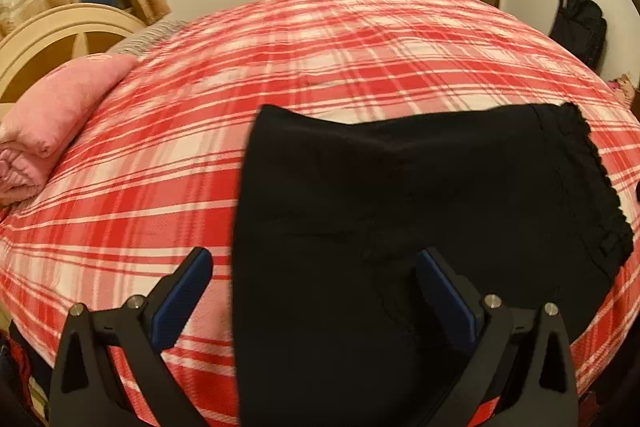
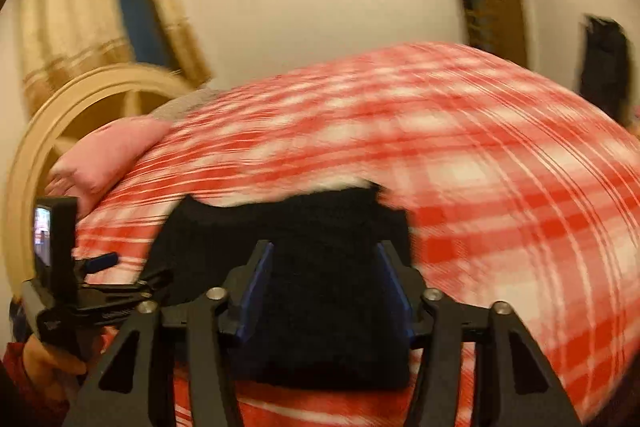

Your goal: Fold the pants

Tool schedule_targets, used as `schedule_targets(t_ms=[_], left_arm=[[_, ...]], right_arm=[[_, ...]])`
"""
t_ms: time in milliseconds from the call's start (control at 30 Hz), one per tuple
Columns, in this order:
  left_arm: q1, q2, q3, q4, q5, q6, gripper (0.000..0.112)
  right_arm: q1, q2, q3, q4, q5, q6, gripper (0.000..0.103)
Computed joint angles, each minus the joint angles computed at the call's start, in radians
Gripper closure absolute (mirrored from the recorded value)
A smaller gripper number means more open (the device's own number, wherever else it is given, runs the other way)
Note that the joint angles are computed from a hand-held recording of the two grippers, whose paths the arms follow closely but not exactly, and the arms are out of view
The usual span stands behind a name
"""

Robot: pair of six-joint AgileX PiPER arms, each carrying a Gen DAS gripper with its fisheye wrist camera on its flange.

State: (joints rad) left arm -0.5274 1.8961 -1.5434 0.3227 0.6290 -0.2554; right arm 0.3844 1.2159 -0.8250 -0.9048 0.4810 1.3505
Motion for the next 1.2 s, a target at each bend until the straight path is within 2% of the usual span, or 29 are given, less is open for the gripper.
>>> schedule_targets(t_ms=[100, 167, 267, 367, 433, 500, 600, 700, 767, 867, 900, 933, 1000, 1067, 1200], left_arm=[[0.062, -0.037, 0.054, -0.053, -0.040, 0.008, 0.009], [0.112, -0.052, 0.088, -0.087, -0.054, -0.002, 0.009], [0.156, -0.043, 0.104, -0.115, -0.047, -0.011, 0.009], [0.184, -0.031, 0.112, -0.203, -0.055, 0.039, 0.009], [0.179, -0.028, 0.116, -0.193, -0.066, 0.025, 0.009], [0.167, -0.017, 0.119, -0.158, -0.075, -0.001, 0.009], [0.172, -0.008, 0.128, -0.179, -0.095, -0.002, 0.009], [0.203, -0.005, 0.130, -0.292, -0.097, 0.087, 0.009], [0.207, -0.002, 0.124, -0.303, -0.096, 0.105, 0.009], [0.210, -0.002, 0.088, -0.313, -0.054, 0.167, 0.009], [0.217, -0.006, 0.076, -0.329, -0.042, 0.198, 0.009], [0.225, -0.018, 0.071, -0.340, -0.044, 0.227, 0.009], [0.237, -0.029, 0.044, -0.351, -0.051, 0.268, 0.009], [0.244, 0.005, -0.050, -0.351, -0.016, 0.300, 0.009], [0.265, 0.203, -0.394, -0.493, 0.134, 0.460, 0.009]], right_arm=[[-0.004, 0.131, -0.154, 0.194, -0.061, -0.300, 0.072], [-0.007, 0.271, -0.291, 0.340, -0.105, -0.500, 0.083], [-0.025, 0.434, -0.460, 0.639, -0.114, -0.800, 0.088], [-0.048, 0.592, -0.627, 0.881, -0.050, -1.051, 0.089], [-0.041, 0.704, -0.743, 0.889, 0.028, -1.053, 0.090], [-0.028, 0.789, -0.829, 0.789, 0.098, -0.952, 0.090], [-0.039, 0.845, -0.882, 0.785, 0.096, -0.930, 0.092], [-0.069, 0.886, -0.957, 0.864, 0.151, -0.988, 0.093], [-0.087, 0.867, -0.928, 0.938, 0.124, -1.044, 0.092], [-0.126, 0.739, -0.737, 1.182, -0.061, -1.210, 0.092], [-0.133, 0.671, -0.657, 1.209, -0.122, -1.218, 0.092], [-0.135, 0.630, -0.614, 1.202, -0.143, -1.205, 0.091], [-0.139, 0.555, -0.540, 1.270, -0.148, -1.270, 0.091], [-0.128, 0.501, -0.466, 1.395, -0.143, -1.398, 0.091], [-0.055, 0.444, -0.322, 1.718, -0.137, -1.744, 0.091]])
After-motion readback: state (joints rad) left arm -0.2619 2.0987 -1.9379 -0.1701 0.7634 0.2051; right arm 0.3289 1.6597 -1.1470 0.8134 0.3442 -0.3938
